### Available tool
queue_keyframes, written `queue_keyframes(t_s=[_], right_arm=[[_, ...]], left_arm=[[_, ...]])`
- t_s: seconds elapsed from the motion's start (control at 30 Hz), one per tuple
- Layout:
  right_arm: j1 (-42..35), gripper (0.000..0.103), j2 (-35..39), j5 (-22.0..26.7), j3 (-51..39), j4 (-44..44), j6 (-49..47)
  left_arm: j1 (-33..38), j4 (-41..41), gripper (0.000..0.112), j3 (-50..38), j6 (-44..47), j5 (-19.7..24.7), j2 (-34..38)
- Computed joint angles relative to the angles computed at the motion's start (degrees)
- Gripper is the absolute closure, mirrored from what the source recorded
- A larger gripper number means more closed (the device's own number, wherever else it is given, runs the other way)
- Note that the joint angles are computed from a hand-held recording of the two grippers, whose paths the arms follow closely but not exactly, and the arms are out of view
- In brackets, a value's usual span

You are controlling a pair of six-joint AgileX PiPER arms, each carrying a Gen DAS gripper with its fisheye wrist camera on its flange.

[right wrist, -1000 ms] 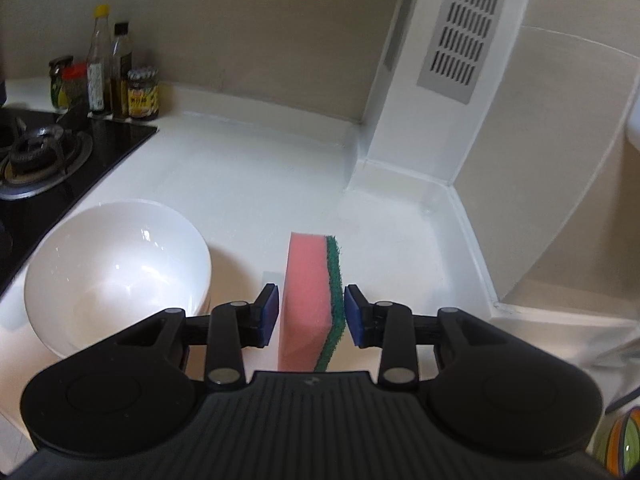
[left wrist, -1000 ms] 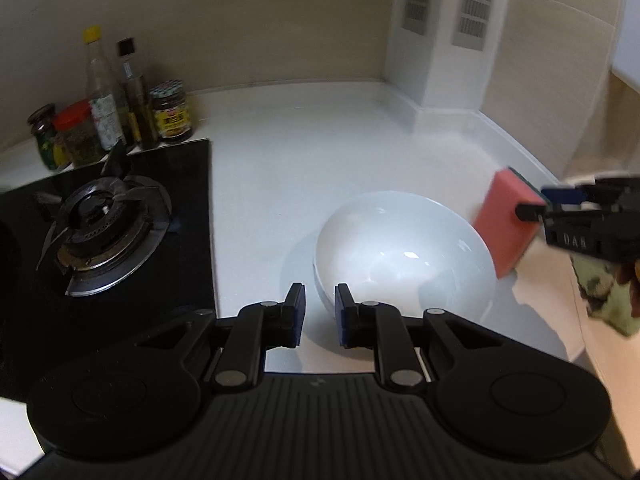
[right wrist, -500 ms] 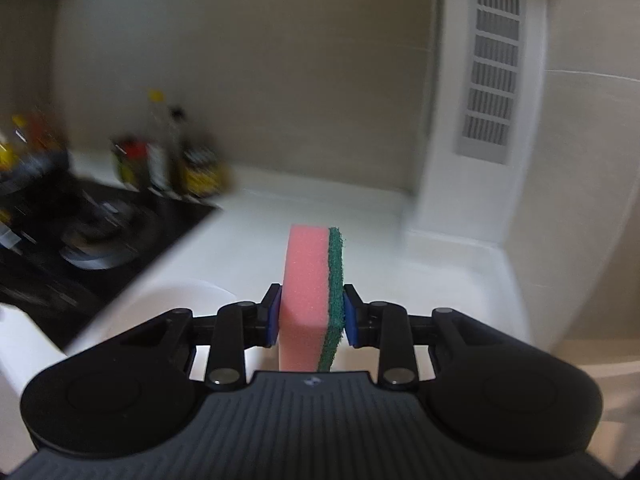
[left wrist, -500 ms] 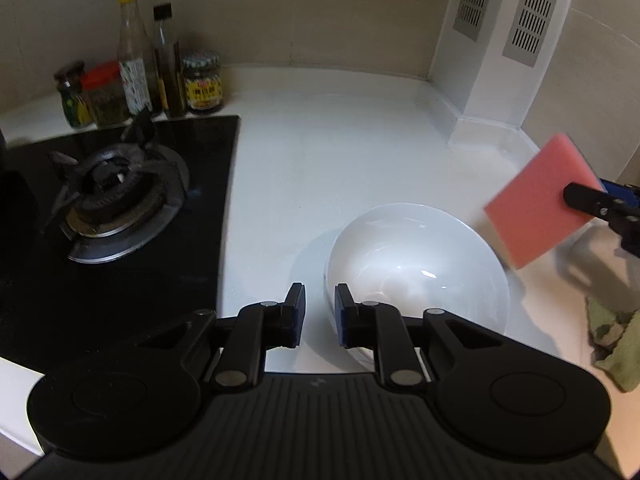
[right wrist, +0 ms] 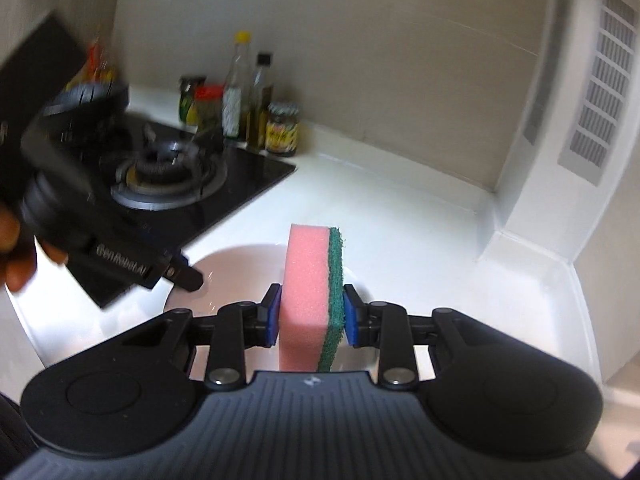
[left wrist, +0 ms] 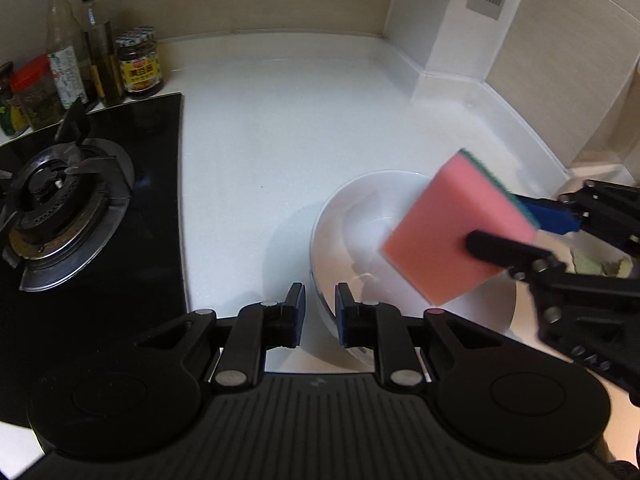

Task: Clean bowl
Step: 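Lift the sponge with the right gripper while the left gripper approaches the white bowl, then grasp the white bowl rim with the left gripper and tilt it up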

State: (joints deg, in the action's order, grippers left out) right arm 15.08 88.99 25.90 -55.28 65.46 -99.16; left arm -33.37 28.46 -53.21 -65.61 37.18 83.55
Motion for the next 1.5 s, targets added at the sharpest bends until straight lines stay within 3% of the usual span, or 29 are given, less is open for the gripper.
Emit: queue_keyframes(t_s=[0.07,0.13,0.27,0.43,0.57,0.63,0.7,0.83,0.9,1.0,1.1,1.17,1.23,1.3,1.4,1.43,1.5], right_arm=[[3.1,0.077,-0.1,-4.8,2.0,3.7,-7.0],[3.3,0.077,0.6,-3.9,2.1,6.1,-9.5],[2.0,0.076,2.0,1.9,-0.2,3.0,-4.2],[-1.8,0.076,4.1,14.8,-6.0,-5.8,5.1],[-3.7,0.077,2.9,21.6,-8.6,-14.5,4.7],[-2.7,0.077,1.0,18.1,-7.3,-17.8,2.0],[-1.1,0.077,-0.8,10.9,-3.9,-17.8,-3.9],[-0.8,0.077,0.5,10.8,-3.4,-12.5,-9.1],[-1.9,0.077,1.0,15.8,-4.6,-11.9,-9.6],[-6.8,0.077,0.7,27.7,-6.1,-12.4,-10.8],[-8.3,0.077,-0.9,29.5,-6.6,-17.0,-12.7],[-7.6,0.077,-1.9,27.2,-6.9,-20.5,-12.2],[-5.5,0.078,-3.5,19.9,-4.6,-22.5,-13.2],[-3.6,0.078,-3.2,13.1,-2.7,-20.7,-13.5],[-0.9,0.078,-1.2,7.8,-1.5,-14.4,-14.4],[-0.5,0.077,-0.5,8.1,-1.6,-13.0,-15.0],[-1.2,0.077,-0.1,13.5,-2.5,-12.5,-16.1]], left_arm=[[1.2,-0.7,0.099,1.1,2.4,-2.4,-0.4],[2.1,-0.8,0.099,1.9,4.2,-4.1,-0.5],[3.9,-2.7,0.100,3.3,7.4,-6.9,-1.1],[5.5,-4.0,0.101,4.4,10.0,-9.4,-1.4],[7.7,-8.4,0.104,4.5,16.2,-11.1,-1.4],[8.5,-10.5,0.104,4.2,20.1,-11.4,-1.2],[9.2,-12.1,0.104,4.0,23.0,-11.7,-1.0],[10.5,-15.4,0.104,3.6,28.0,-12.2,-0.6],[11.3,-17.3,0.105,3.4,30.0,-12.5,-0.4],[11.6,-18.1,0.106,3.0,31.6,-12.3,-0.1],[11.4,-17.8,0.106,2.5,32.1,-12.0,0.3],[10.9,-16.7,0.106,2.2,31.3,-11.5,0.6],[10.4,-15.3,0.107,2.2,30.0,-11.4,0.6],[10.3,-14.8,0.107,2.1,29.5,-11.2,0.6],[9.8,-13.6,0.107,1.9,28.4,-10.9,0.7],[9.8,-13.4,0.107,1.8,28.1,-10.8,0.7],[9.9,-13.9,0.107,1.7,28.4,-10.7,0.8]])
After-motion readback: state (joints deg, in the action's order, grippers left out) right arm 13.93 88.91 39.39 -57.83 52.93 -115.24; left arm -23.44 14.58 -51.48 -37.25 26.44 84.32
